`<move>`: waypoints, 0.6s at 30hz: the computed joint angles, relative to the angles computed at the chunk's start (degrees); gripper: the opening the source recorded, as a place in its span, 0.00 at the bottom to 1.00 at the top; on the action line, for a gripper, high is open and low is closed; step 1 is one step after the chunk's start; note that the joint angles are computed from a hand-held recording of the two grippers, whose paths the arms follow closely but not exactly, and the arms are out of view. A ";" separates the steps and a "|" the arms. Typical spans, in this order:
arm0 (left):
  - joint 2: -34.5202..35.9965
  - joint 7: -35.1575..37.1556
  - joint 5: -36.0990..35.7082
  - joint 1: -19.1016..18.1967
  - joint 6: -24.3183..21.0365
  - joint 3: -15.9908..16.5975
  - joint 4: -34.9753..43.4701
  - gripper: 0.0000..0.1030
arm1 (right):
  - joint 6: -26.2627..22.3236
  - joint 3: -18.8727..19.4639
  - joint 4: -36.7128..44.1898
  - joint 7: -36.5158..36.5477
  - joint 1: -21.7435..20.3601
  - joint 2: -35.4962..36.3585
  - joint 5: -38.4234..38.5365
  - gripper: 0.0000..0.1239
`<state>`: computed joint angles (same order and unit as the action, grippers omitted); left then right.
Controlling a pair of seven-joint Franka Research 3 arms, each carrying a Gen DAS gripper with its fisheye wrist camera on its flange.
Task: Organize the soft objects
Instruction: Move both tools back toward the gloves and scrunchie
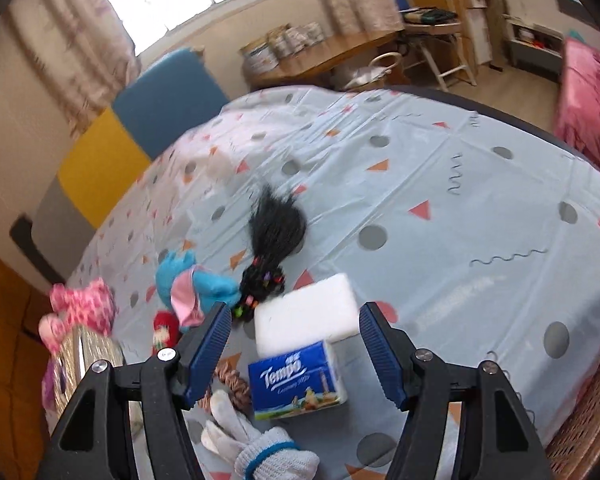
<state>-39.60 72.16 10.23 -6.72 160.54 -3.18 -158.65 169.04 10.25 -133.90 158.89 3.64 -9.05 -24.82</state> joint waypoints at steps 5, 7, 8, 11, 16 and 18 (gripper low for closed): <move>5.31 2.97 -3.28 -4.06 -0.18 2.10 3.56 0.74 | 5.60 -1.70 -4.24 2.74 -0.57 -1.33 6.52 0.55; 7.16 3.69 -4.72 -4.91 -0.01 2.25 4.85 0.68 | 6.47 -2.21 -4.70 -0.07 0.19 -1.21 10.77 0.55; 8.59 4.80 -6.20 -6.30 -0.12 3.13 5.95 0.65 | 6.61 -1.95 -4.62 -1.29 0.17 -1.09 11.92 0.55; 11.66 6.97 -9.03 -8.04 -0.34 3.35 8.22 0.61 | 6.52 -1.85 -4.03 -5.98 0.98 -0.45 15.62 0.55; 16.29 11.27 -14.75 -10.73 -1.43 3.40 11.99 0.57 | 7.46 -2.83 -4.24 -12.47 3.01 -0.01 22.69 0.55; 18.01 12.99 -16.95 -11.40 -2.00 3.07 13.50 0.57 | 7.68 -3.02 -4.26 -14.50 3.54 0.10 24.98 0.55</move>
